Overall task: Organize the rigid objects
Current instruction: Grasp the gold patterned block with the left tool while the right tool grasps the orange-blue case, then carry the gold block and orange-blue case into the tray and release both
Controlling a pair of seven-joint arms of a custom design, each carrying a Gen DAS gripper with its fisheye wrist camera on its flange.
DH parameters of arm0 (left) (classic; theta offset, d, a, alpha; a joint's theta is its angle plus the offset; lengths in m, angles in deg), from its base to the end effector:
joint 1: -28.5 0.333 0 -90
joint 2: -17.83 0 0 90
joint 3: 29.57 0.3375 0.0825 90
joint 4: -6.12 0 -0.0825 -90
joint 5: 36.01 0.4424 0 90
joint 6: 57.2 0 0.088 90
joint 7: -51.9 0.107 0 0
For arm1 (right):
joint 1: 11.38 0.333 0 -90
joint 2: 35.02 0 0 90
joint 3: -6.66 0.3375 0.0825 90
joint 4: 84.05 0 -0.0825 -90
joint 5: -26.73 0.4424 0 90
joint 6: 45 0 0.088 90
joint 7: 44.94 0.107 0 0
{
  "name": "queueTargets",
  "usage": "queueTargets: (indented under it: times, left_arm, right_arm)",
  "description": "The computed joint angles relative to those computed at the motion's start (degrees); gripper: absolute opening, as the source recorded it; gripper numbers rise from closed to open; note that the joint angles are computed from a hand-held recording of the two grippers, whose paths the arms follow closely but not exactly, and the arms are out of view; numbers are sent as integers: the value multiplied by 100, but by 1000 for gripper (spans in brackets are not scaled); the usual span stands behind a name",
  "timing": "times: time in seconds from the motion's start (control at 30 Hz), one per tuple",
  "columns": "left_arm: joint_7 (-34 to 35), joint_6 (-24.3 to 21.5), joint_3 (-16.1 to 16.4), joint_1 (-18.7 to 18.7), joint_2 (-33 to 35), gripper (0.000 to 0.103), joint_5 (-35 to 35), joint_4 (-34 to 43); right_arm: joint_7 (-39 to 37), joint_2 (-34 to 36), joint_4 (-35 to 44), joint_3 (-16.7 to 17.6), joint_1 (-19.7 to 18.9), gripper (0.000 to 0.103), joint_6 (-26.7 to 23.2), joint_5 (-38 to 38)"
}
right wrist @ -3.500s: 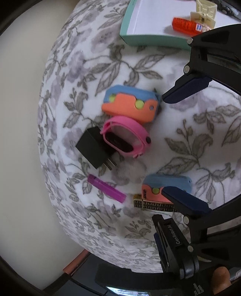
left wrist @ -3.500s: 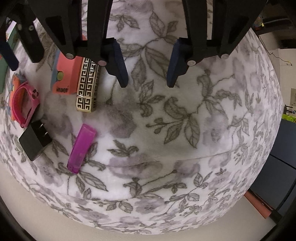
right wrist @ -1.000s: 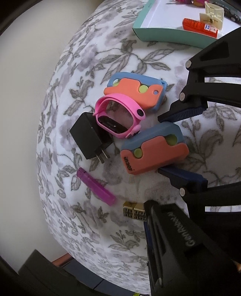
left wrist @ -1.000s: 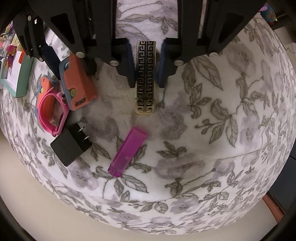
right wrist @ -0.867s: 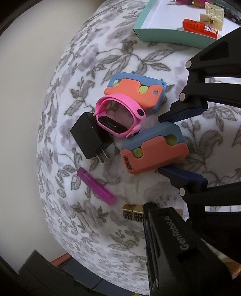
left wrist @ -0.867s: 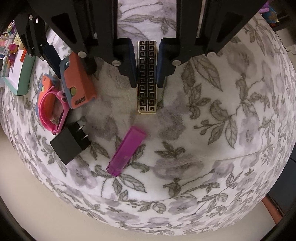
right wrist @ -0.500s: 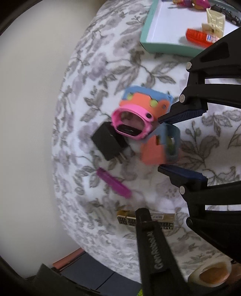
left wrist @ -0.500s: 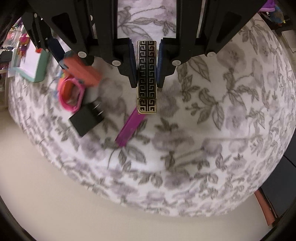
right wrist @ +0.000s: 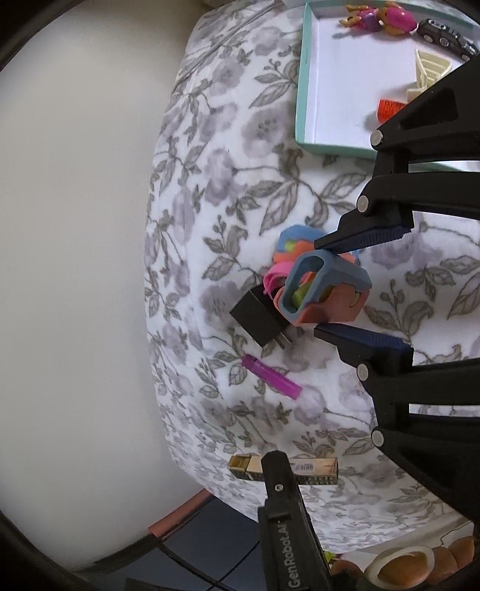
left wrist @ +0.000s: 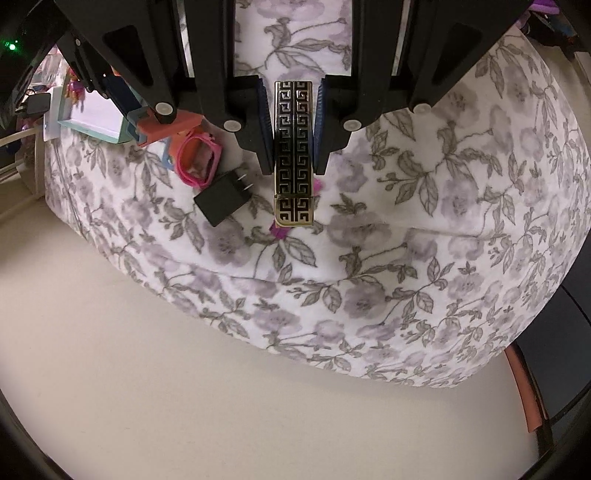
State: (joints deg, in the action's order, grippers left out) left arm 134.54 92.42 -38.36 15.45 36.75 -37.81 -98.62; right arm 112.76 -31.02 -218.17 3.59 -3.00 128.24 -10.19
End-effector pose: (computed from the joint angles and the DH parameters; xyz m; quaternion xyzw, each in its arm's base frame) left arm 0.6785 -0.2615 0.3938 -0.6126 0.7566 -0.2123 0.0851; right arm 0.5783 0.0990 0.3426 -0.4965 0.8090 -0.1728 0.2630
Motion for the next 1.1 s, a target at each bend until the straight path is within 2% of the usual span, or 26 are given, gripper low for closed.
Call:
queueTargets:
  times: [0.1,0.2,0.3,0.4,0.7,0.87,1.0,1.1]
  left_arm:
    - [104,23,-59,17,-31,21,-93,-21]
    - [215,120,-121,15,-127,21,-191,-97]
    - [377,314,-200,-44,-272,21,-239,-212]
    - [541,508,-282,-163,-405,21,-214,-388]
    - [1176,672,-582,-563,-483,21,-366,-671]
    - [1304,642,-621,-856,-427,21,-136,-719]
    - [1461,619,-690,-991,-357,21,-154,-742]
    - [1310,657,-599,-1189,-262,21,114,-734]
  right_arm:
    - [283,-120,-74,-70,-8,41,15,-288]
    - [992,-419,-198,-101,-121,41,-72,-1055]
    - [1623,-823,-372,48,-412,41,-260,-1751]
    - [1966,-1379,-712,231,-774,41,-510,-2098]
    - [1894,-2664,-1625,545,-1495,41,-1263,-2012]
    - [1564,-3238,-2021,593,-1737,41,-1573,-1652]
    - [1229,-3531,-2198,631,-1807,41,-2042,-1281]
    - [1110,-3578,-2307,581,-1888,41,-1909,-1136]
